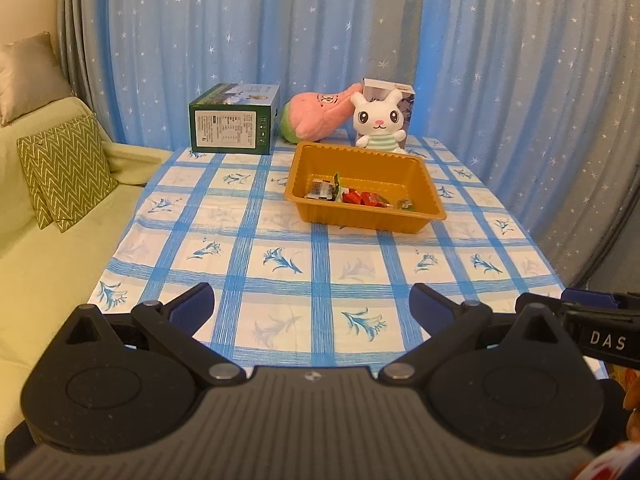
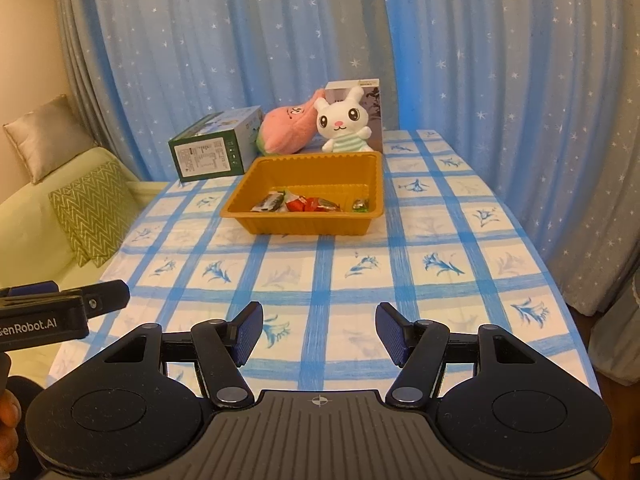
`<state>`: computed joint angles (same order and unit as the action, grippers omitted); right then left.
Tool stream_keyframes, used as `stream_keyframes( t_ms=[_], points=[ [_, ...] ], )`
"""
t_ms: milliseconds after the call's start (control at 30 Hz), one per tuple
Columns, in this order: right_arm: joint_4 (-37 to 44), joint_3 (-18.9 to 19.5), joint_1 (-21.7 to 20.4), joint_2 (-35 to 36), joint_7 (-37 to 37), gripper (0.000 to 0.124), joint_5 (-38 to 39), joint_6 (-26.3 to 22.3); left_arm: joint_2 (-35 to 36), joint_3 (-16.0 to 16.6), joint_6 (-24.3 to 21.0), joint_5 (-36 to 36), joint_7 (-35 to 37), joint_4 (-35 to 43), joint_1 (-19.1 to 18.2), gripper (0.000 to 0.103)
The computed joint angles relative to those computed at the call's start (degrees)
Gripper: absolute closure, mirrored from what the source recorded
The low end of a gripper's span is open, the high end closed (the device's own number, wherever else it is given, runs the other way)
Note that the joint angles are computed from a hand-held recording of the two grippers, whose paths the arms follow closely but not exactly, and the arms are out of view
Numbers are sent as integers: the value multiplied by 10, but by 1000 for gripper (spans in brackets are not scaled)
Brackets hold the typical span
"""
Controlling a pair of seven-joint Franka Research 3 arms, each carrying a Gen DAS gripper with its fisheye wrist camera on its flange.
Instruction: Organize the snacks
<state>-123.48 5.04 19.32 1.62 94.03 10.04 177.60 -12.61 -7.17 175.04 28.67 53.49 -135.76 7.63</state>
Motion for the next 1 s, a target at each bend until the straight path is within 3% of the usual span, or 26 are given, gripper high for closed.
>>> stream_keyframes(
  t_ms=[567,1000],
  points=[
    [-68,19,-11,-73,0,61,14,0,-70,5,-3,-34,32,-63,-18,0],
    [-76,27,-11,-84,-4,61,16,3,-89,-2,-3,-50,41,-78,-13,0]
  ],
)
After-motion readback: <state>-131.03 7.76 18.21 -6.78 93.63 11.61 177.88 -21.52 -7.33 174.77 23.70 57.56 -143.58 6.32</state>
